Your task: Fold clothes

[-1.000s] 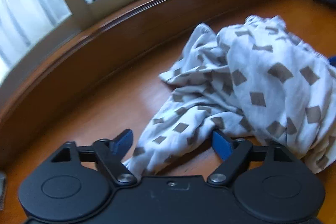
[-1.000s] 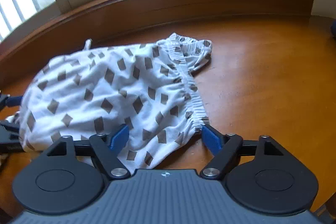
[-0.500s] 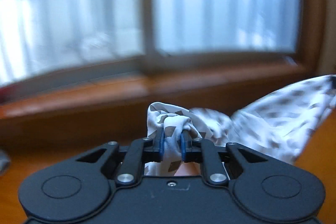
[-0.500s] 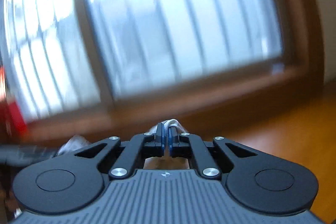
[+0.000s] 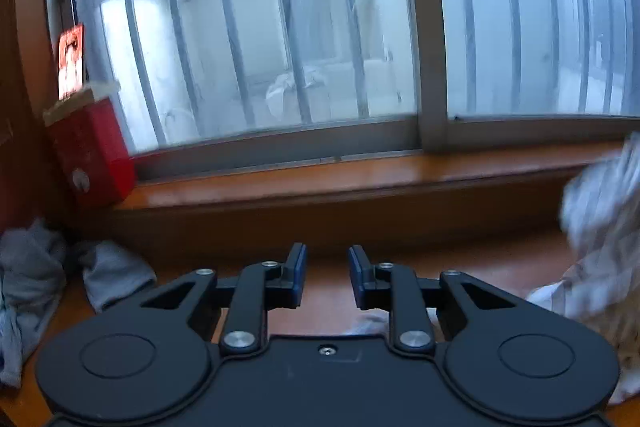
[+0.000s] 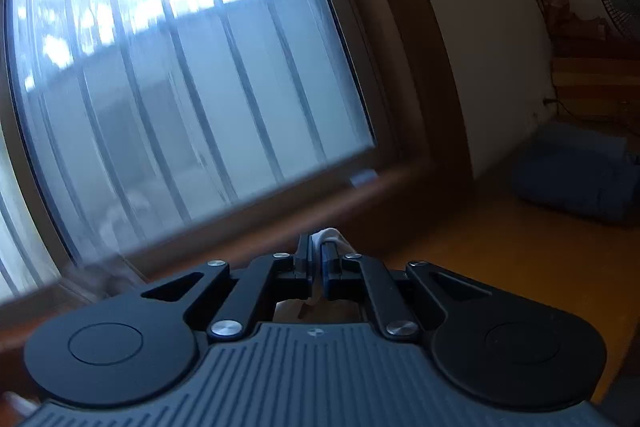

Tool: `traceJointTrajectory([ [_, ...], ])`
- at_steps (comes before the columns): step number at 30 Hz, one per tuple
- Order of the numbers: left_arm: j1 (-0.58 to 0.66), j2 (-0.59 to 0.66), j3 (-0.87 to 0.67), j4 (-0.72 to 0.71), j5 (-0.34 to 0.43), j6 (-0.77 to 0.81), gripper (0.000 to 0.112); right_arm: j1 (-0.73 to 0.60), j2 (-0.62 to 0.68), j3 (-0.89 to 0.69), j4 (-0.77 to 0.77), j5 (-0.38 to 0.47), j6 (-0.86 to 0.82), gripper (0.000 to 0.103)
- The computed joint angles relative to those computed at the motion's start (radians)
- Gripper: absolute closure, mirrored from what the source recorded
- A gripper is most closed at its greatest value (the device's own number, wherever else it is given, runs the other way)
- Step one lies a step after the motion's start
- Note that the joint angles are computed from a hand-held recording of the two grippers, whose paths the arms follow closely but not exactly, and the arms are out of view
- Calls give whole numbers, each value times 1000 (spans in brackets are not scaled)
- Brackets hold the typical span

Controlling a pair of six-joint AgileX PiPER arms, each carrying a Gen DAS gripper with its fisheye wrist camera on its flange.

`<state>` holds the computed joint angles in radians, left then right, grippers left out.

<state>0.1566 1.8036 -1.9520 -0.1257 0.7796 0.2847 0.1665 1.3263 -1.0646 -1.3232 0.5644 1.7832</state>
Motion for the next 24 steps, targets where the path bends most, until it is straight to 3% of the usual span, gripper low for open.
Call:
traceJointTrajectory([
  [3,-6,14,-15,-20,55,30,91,-10,-3,8,80,6,-79,97],
  [4,-16,3,12,-15,48,41,90,-8,4,-6,113,29,-126,91],
  [6,-35,-19,76,-31,29,74,84,-6,21,-55,235,96,-284,67],
  [7,-45,-29,107,-42,20,92,80,-11,34,-71,276,120,-322,43],
  [8,-60,-38,136,-42,8,100,70,-16,44,-77,294,130,-331,31],
  [12,-118,-78,278,-3,-77,145,62,3,22,-42,304,180,-349,31],
  [16,-147,-52,294,26,-90,189,58,34,0,-2,301,260,-384,30],
  [20,-157,31,159,-118,-10,329,56,26,-36,49,339,270,-393,30],
  [24,-215,216,-152,-243,142,449,53,26,-36,56,379,284,-369,30],
])
